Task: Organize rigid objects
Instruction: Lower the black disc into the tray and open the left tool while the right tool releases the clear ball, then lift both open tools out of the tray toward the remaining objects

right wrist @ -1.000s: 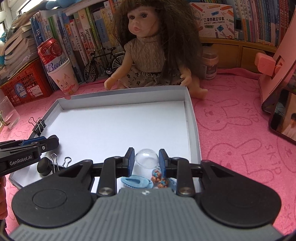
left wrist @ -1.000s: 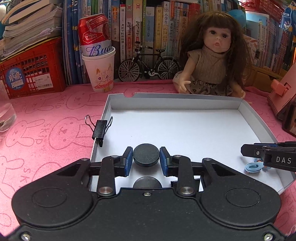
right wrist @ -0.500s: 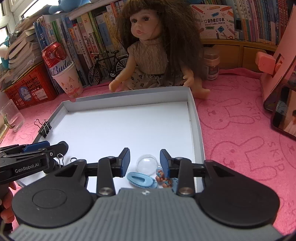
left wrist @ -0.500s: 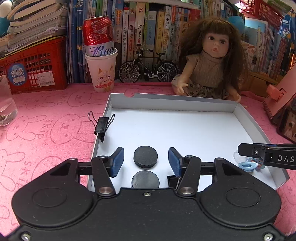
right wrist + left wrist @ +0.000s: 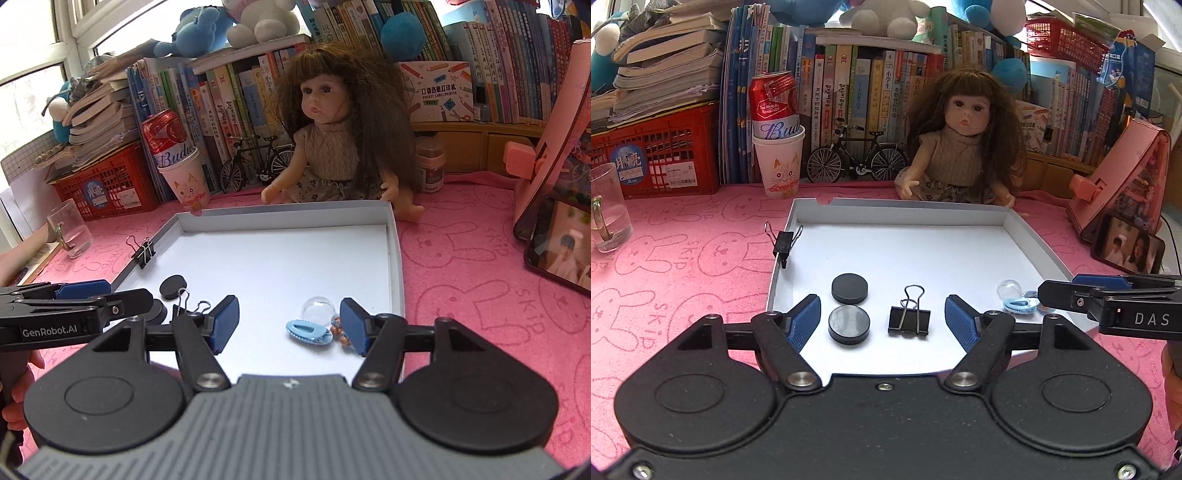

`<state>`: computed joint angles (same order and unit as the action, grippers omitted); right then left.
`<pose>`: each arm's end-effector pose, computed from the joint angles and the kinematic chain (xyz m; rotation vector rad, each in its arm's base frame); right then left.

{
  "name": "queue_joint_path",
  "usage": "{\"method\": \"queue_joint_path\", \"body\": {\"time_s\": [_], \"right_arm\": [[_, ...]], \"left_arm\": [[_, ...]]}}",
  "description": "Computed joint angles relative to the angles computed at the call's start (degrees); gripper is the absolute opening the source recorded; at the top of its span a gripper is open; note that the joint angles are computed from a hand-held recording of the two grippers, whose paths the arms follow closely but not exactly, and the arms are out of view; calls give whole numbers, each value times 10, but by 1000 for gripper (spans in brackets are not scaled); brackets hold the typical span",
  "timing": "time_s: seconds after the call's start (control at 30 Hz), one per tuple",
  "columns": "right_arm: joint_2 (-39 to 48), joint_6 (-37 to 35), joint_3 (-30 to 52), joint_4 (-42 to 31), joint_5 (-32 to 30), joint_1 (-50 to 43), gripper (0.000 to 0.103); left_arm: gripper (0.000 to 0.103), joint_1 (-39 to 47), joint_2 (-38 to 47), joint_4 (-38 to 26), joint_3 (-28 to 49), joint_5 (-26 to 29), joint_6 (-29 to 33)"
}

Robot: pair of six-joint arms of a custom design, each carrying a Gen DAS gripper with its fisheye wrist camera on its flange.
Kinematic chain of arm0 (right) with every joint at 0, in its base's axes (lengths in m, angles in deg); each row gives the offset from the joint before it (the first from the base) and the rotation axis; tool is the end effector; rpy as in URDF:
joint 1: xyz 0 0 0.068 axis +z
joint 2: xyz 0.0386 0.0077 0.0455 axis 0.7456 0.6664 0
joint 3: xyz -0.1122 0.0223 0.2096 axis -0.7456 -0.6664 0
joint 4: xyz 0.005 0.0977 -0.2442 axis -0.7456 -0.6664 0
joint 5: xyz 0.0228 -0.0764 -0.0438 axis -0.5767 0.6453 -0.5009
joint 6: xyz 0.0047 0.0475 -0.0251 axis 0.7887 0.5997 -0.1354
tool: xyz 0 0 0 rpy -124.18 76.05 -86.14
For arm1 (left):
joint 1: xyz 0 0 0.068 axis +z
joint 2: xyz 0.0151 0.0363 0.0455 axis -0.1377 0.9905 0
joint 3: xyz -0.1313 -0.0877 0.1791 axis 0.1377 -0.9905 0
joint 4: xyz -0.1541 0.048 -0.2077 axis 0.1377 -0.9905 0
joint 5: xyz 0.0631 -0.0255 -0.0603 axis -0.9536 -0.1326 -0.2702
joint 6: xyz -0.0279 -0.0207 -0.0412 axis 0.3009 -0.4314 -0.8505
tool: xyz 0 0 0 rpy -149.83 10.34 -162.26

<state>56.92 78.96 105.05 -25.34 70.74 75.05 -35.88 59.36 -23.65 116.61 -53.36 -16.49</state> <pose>0.3256 0.1719 0.0239 -0.4741 2.2089 0.5266 0.2524 -0.1168 0.0227 -0.2165 2.1905 -0.0298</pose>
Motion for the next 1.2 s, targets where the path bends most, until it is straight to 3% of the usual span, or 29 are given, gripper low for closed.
{"method": "queue_joint_path", "body": {"time_s": [0.17,0.57,0.73,0.9,1.2], "right_arm": [[-32,-15,-62,42,1,3,83],[-75,-45,-172,136,20,17,90],[-74,-60,-208,186,43,31,101],[-57,-59,-238,234,48,39,103],[-28,-53,-286,309,61,56,103]], "left_arm": [[73,-54,-24,29,-47,-33,-11],[77,-159,-56,52,-111,-104,-40],[79,-202,-46,61,-129,-140,-76],[79,-245,-19,71,-142,-172,-121],[79,-341,4,31,-150,-241,-200]]}}
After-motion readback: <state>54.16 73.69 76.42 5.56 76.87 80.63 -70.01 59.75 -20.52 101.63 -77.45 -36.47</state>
